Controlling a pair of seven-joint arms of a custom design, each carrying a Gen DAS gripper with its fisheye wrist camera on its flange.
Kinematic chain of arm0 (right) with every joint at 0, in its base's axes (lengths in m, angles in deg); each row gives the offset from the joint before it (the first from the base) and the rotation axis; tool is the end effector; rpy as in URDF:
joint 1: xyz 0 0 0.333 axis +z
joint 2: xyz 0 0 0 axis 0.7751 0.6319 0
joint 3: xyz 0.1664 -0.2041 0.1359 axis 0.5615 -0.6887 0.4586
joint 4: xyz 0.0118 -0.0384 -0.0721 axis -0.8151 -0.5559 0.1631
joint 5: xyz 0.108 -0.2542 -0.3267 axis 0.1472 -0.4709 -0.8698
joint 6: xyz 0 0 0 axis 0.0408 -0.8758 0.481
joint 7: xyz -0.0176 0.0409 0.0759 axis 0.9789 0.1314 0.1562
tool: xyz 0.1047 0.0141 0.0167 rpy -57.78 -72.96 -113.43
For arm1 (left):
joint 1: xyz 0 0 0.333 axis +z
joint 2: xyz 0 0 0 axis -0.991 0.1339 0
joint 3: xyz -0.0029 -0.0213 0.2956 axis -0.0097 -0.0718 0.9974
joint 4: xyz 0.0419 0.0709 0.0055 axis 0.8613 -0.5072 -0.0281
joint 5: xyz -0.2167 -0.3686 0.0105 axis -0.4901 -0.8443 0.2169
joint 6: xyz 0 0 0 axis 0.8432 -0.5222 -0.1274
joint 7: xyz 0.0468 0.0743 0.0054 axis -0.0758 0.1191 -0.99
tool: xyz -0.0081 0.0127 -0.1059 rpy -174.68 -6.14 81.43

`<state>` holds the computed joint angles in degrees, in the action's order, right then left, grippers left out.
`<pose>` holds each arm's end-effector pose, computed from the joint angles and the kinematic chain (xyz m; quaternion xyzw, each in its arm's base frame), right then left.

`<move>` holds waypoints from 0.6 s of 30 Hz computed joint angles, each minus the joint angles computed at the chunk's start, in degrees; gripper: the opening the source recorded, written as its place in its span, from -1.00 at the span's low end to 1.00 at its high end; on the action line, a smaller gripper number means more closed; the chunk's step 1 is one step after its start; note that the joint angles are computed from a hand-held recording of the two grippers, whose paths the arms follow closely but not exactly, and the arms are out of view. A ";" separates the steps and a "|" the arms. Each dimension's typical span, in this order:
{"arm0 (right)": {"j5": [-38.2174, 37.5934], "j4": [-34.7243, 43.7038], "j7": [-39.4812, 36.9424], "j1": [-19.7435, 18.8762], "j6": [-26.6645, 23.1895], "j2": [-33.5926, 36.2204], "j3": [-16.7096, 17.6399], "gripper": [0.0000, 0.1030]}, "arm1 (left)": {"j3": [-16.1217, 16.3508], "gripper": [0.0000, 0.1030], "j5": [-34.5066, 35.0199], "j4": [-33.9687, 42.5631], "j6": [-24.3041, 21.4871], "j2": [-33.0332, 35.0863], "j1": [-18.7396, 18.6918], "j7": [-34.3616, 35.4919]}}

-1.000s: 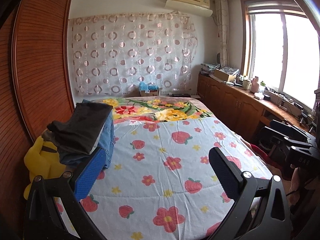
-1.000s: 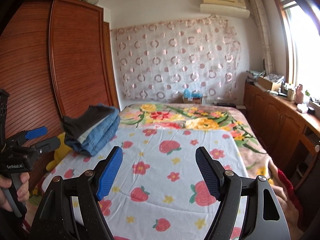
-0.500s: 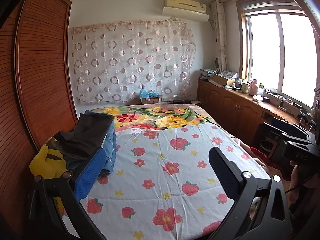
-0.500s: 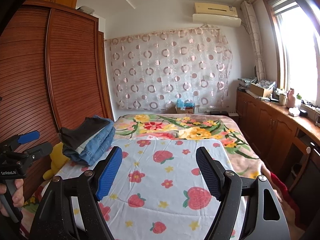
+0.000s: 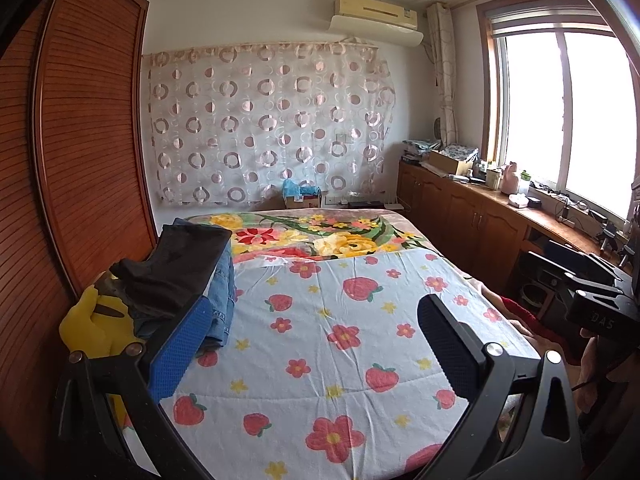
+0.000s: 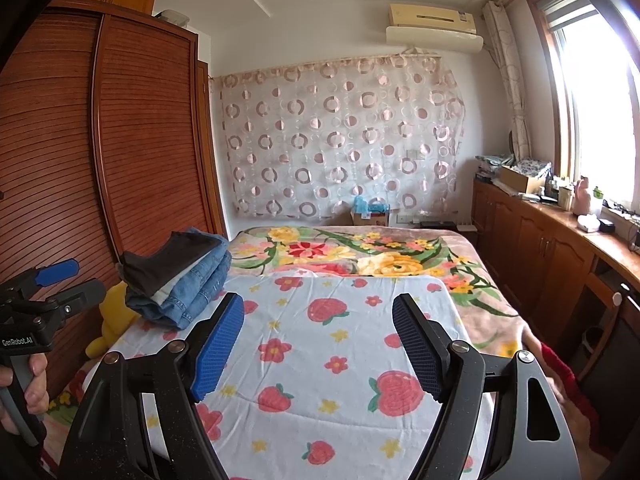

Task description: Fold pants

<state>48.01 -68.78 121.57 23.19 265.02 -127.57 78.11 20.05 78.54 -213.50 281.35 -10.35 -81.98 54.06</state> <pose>0.3528 0.2724 0.4132 -0.4954 0.6272 -0.4398 0.4095 0.4564 -0.1423 0.4630 -0.4186 0.7268 -0.4755 0.2654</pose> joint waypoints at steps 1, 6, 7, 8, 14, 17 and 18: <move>-0.05 -0.03 -0.06 -0.05 0.19 0.07 -0.10 0.52 | -0.01 1.00 -0.04 -0.04 0.03 -0.05 0.01 0.03; -0.02 -0.05 -0.21 -0.09 0.38 0.03 -0.25 0.53 | 0.05 1.00 0.11 -0.08 0.09 -0.08 0.01 -0.21; 0.03 0.03 -0.13 -0.28 0.51 0.06 -0.03 0.53 | -0.01 1.00 0.09 -0.14 -0.05 -0.17 0.02 -0.21; 0.04 0.02 -0.22 -0.36 0.67 0.08 -0.05 0.53 | 0.01 1.00 0.10 -0.03 0.00 -0.02 0.04 -0.12; 0.39 -0.02 -0.69 -0.78 1.10 0.15 0.32 0.53 | 0.08 1.00 -0.10 -0.19 0.00 -0.21 0.02 -0.03; 0.64 0.02 -0.82 -0.89 1.19 0.26 0.45 0.53 | 0.09 1.00 -0.13 -0.16 0.05 -0.15 0.04 0.05; 0.65 0.05 -0.95 -0.97 1.31 0.35 0.43 0.53 | 0.08 1.00 -0.21 -0.12 0.06 -0.07 0.07 0.13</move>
<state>48.66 -68.74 120.62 22.22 266.33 -127.22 78.53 20.13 78.33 -213.63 281.41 -10.43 -81.91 54.19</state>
